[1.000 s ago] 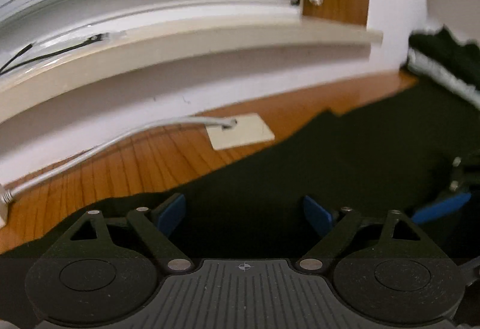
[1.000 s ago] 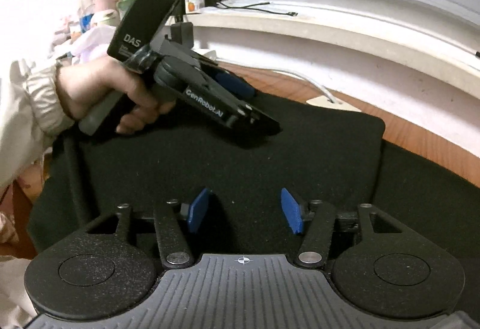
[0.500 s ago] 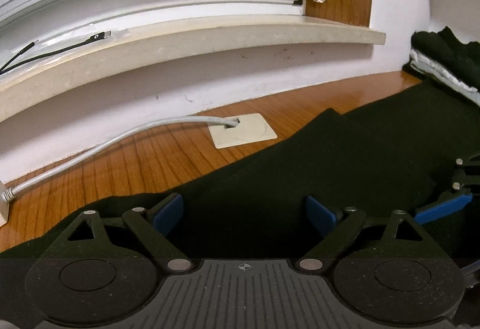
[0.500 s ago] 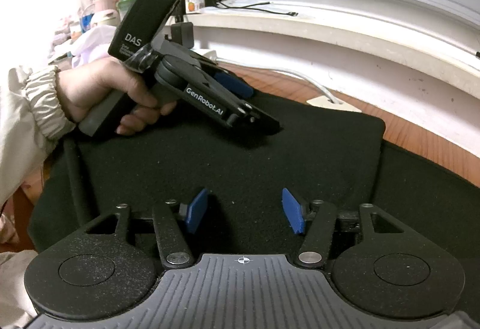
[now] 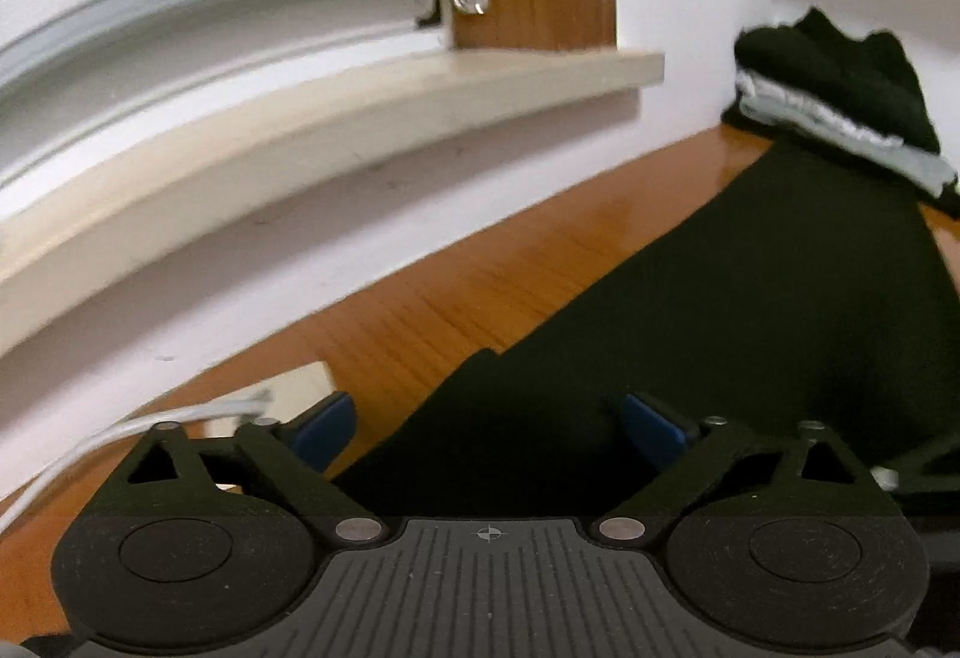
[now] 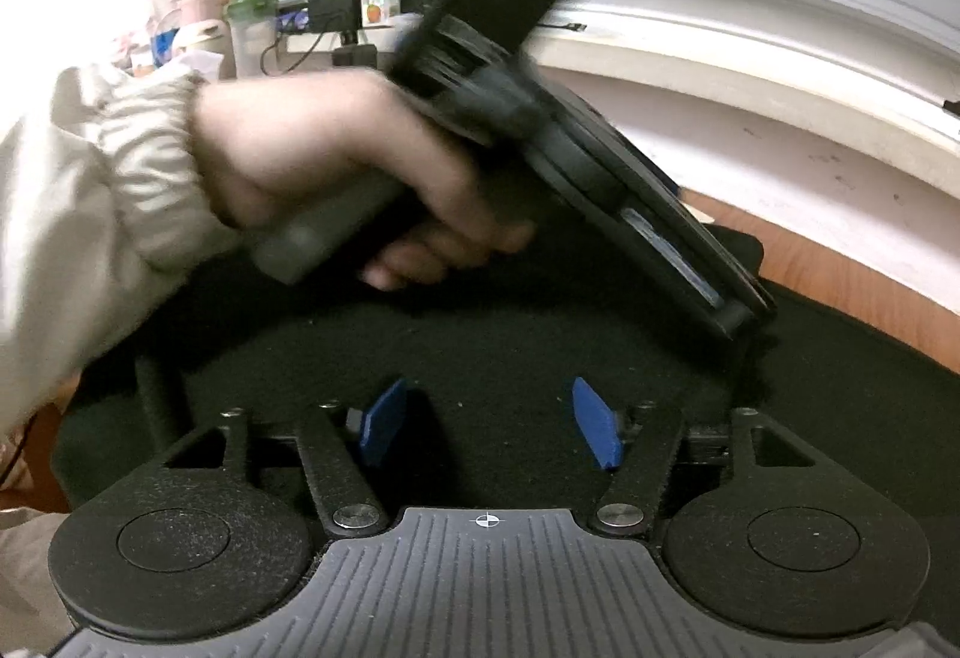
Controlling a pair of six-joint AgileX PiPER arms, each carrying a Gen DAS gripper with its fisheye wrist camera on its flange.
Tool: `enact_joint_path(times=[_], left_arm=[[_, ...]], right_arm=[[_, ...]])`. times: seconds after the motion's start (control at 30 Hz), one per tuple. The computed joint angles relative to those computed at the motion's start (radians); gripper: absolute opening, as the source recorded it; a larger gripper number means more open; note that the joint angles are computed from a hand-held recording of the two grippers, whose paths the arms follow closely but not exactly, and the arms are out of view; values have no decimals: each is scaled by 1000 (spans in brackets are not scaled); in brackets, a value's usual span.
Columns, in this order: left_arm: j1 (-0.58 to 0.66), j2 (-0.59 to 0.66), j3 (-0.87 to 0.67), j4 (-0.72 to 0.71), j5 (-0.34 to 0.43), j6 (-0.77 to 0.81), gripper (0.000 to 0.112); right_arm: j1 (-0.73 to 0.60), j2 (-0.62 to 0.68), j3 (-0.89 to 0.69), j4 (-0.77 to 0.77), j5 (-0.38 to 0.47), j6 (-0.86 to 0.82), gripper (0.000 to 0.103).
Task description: Fold clothes
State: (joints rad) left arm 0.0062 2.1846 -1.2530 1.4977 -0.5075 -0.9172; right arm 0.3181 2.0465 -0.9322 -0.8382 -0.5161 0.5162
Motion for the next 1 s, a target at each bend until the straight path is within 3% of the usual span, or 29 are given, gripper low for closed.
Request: enact_joint_path(times=[0.17, 0.27, 0.4, 0.5, 0.53, 0.6, 0.7, 0.8, 0.9, 1.0], left_arm=[[35, 36, -55, 87, -59, -161, 91], [52, 28, -27, -6, -91, -67, 91], [111, 31, 7, -126, -223, 34, 91], [122, 36, -3, -139, -219, -3, 88], [118, 37, -12, -128, -205, -23, 82], [106, 37, -26, -111, -173, -49, 78], [95, 32, -24, -112, -163, -34, 70], [91, 25, -17, -111, -163, -19, 70], [87, 23, -16, -107, -160, -15, 71], [81, 25, -22, -99, -149, -29, 73]], right_arm=[[8, -7, 10, 26, 4, -16, 63], [11, -5, 7, 35, 7, -25, 63], [13, -2, 3, 51, 12, -33, 66], [21, -2, 8, 96, 17, -70, 68], [24, -4, 15, 135, 13, -102, 68], [27, -14, 54, 271, -27, -203, 68], [-22, -44, 157, 396, -154, -319, 66], [-155, -102, 262, 412, -212, -328, 66], [-400, -177, 373, 341, -264, -261, 64], [-678, -219, 413, 298, -237, -241, 45]])
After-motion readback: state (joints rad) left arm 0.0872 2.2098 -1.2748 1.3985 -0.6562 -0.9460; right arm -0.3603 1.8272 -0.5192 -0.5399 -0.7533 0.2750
